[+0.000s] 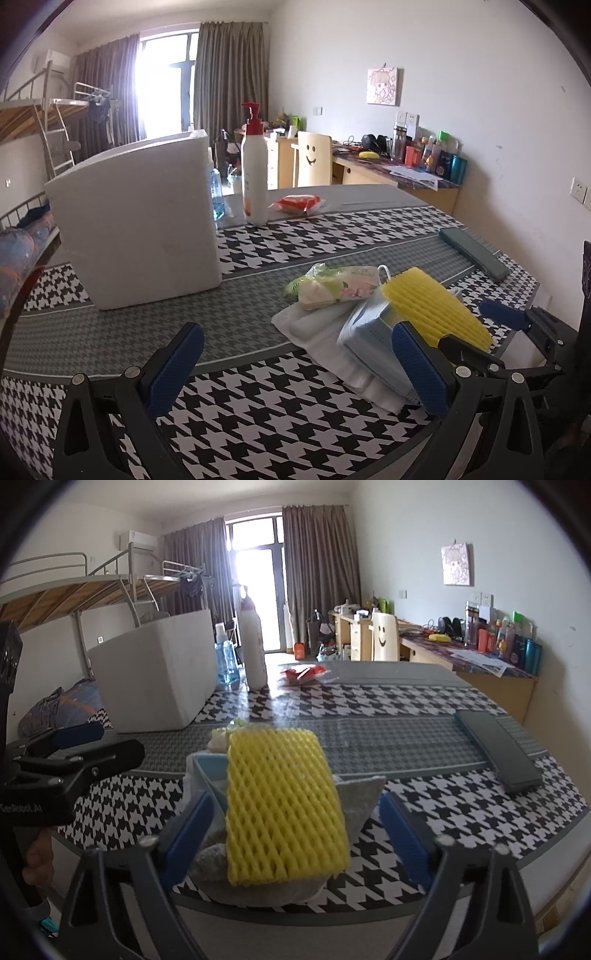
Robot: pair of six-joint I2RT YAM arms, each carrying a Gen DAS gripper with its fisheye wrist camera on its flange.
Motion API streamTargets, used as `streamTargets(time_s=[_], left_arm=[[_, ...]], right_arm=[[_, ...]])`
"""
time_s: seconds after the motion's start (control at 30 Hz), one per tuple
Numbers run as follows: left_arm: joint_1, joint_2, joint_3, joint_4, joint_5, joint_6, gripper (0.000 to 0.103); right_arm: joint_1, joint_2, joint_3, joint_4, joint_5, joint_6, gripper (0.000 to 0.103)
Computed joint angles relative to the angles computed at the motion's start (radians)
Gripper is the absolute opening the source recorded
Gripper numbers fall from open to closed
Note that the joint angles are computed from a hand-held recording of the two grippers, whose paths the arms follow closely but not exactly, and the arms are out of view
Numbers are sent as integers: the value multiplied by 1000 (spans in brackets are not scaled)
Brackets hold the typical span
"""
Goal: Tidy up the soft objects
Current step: 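Grasp the yellow foam mesh sleeve with the right gripper and lift it, then grasp the blue face mask with the left gripper while the right gripper holds the yellow sleeve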
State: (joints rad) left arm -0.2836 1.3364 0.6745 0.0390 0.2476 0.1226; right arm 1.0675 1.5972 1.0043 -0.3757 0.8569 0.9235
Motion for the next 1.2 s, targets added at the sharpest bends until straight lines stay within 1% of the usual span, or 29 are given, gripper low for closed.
streamTargets(time_s=[0.1, 0.17, 0.2, 0.27, 0.3, 0.37, 0.47, 0.57, 0.67, 0.93, 1.1, 1.13, 1.2], left_arm=[[-17, 18, 7, 0, -16, 2, 102], [-19, 24, 10, -4, -9, 3, 102], [-21, 27, 9, -1, -7, 2, 102], [-28, 29, 7, 1, -14, 1, 102], [-31, 33, 9, -1, -13, 2, 102], [-42, 45, 14, 0, -14, -2, 102], [-56, 48, 14, 2, -15, 0, 102], [-72, 47, 13, 3, -17, 7, 102], [-90, 47, 12, 9, -21, 13, 102], [-121, 87, 43, 0, -30, 17, 102], [-150, 117, 69, -14, -55, 19, 102], [-156, 128, 79, -21, -63, 14, 101], [-162, 144, 94, -34, -63, 11, 93]], right_arm=[[-7, 7, -4, 7, -29, -2, 79], [-12, 5, -17, 24, -52, -7, 68], [-16, 3, -23, 31, -68, -10, 66], [-20, 0, -27, 31, -81, -6, 52], [-22, -5, -33, 35, -91, -8, 49], [-20, -14, -43, 46, -95, -4, 38], [-8, -46, -64, 48, -77, 2, 27], [6, -91, -86, 55, -46, 4, 25], [3, -130, -116, 92, -63, -10, 25], [13, -189, -146, 66, 11, 25, 24], [12, -213, -171, 68, 20, 38, 24], [10, -217, -175, 67, 22, 47, 24], [9, -218, -179, 64, 21, 52, 24]])
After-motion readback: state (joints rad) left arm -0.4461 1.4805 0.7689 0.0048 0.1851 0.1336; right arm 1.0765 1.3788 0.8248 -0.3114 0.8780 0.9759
